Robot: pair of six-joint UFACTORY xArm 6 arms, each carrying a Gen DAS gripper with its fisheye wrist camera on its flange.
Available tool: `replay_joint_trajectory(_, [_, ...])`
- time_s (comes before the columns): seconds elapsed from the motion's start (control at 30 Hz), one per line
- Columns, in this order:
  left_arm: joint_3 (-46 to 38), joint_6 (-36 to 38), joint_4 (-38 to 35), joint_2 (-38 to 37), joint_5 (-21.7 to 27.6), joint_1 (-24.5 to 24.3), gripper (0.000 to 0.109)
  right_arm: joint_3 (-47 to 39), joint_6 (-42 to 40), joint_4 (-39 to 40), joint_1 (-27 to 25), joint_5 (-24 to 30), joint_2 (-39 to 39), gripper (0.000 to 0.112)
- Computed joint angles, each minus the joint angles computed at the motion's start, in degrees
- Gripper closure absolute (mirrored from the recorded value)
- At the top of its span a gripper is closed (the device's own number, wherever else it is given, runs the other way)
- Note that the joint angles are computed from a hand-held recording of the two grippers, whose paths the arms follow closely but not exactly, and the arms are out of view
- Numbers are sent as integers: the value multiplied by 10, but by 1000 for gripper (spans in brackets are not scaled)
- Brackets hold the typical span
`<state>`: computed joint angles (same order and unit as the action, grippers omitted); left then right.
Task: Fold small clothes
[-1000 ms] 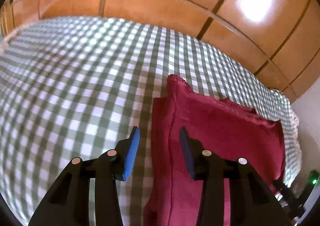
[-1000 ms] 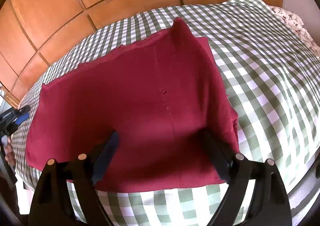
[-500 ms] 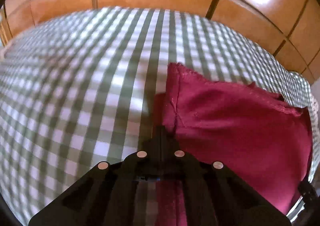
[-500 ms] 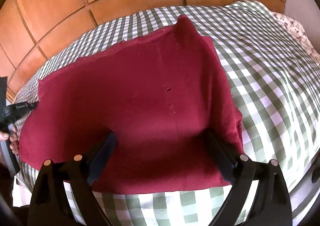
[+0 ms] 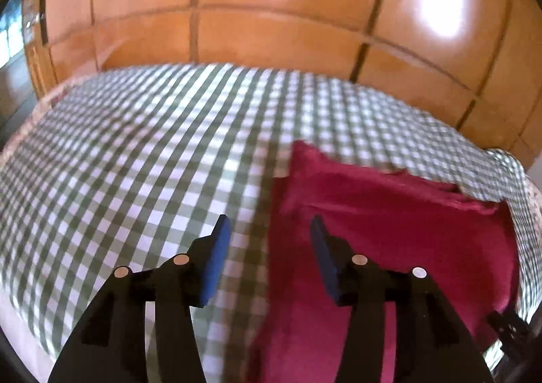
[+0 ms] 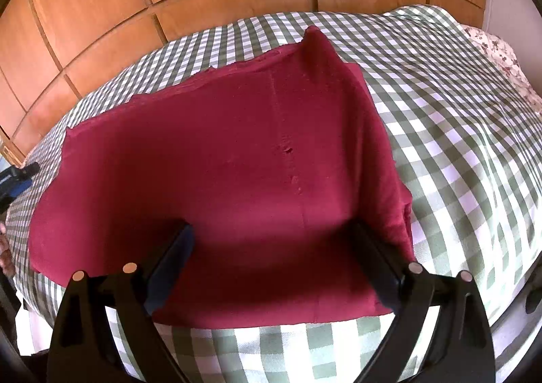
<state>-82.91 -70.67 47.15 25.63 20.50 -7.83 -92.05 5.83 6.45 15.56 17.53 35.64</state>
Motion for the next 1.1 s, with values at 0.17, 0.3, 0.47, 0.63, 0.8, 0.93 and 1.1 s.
replay_joint_trajectory(0.17, [4,-19,49,-10,-11,-26,60,6,-15,13,0,-5,-3,18])
replay_joint_trajectory(0.3, [3,8,41,-7,-13,-43,60,13,-35,39,2,-7,-10,18])
replay_joint_trajectory(0.47, [0,40,13,3,-7,-60,60,20,-150,182,1,0,-29,18])
replay_joint_trajectory(0.63, [-5,66,-14,14,-6,-66,60,23,-191,238,-6,0,-44,18])
replay_joint_trajectory(0.8, [-6,119,-80,28,-6,-68,60,23,-217,278,-19,-18,-54,18])
replay_joint_trajectory(0.93, [3,145,-120,31,-19,-65,60,-6,-185,276,-44,-5,-32,18])
replay_joint_trajectory(1.1, [24,142,-133,19,-43,-59,54,-78,-236,385,-72,94,15,22])
